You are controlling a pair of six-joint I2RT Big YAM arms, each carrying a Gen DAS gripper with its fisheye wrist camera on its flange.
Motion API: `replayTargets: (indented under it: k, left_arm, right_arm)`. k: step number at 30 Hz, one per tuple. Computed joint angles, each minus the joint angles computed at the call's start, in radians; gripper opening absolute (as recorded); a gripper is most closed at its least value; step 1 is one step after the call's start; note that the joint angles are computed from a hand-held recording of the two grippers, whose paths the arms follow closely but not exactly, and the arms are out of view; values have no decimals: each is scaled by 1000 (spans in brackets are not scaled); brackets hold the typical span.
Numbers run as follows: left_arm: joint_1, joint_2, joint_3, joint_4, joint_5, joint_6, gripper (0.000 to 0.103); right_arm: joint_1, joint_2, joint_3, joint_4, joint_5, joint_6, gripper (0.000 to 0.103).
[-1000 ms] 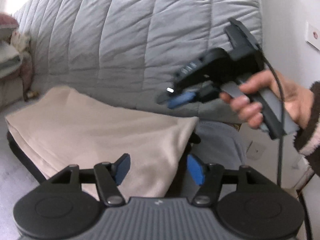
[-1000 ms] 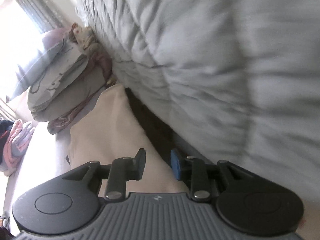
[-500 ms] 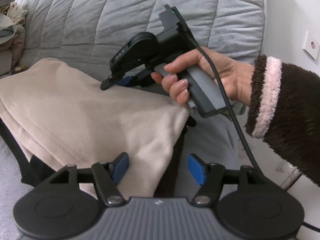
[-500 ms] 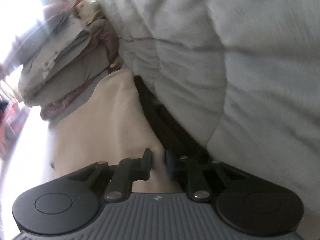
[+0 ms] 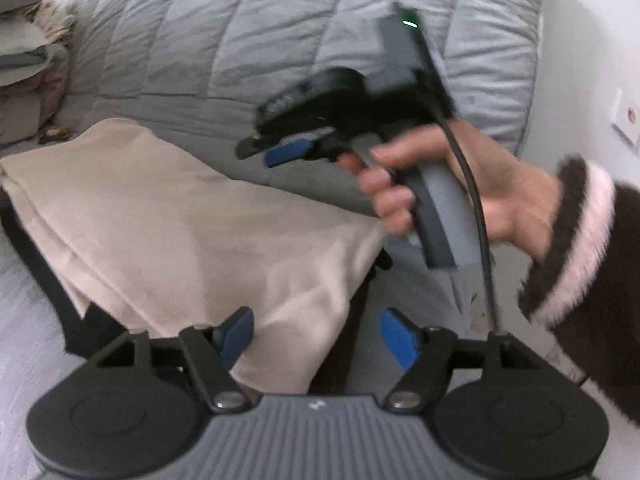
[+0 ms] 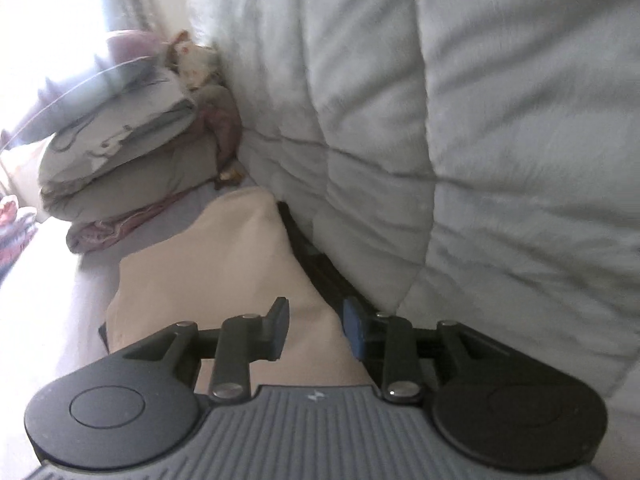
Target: Fold clothes
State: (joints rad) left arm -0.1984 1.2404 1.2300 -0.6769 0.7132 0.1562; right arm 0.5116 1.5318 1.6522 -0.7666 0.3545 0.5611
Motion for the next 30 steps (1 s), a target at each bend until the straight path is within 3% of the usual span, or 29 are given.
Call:
replayTargets:
  k: [6, 11, 15, 19, 26, 30]
  left_arm:
    - [34, -55, -7, 5, -5, -38, 76]
    - [68, -83, -3, -12, -3, -58, 76]
    - [82, -100, 16, -55, -28, -39, 78]
    - [96, -108, 44, -102, -67, -51, 84]
    - [117, -124, 98, -179, -191, -68, 103]
    - [134, -106, 158, -280, -247, -82, 103]
  right_arm:
    - [69, -98, -145, 57, 101, -116, 38]
    - [81, -133, -221, -31, 134, -79, 38]
    - [99, -137, -192, -68, 163, -33, 40]
    - [133, -129, -136, -102, 200, -23, 59]
    - [193, -80, 6, -261, 271, 14, 76]
    - [219, -43, 87, -377, 296, 76, 84]
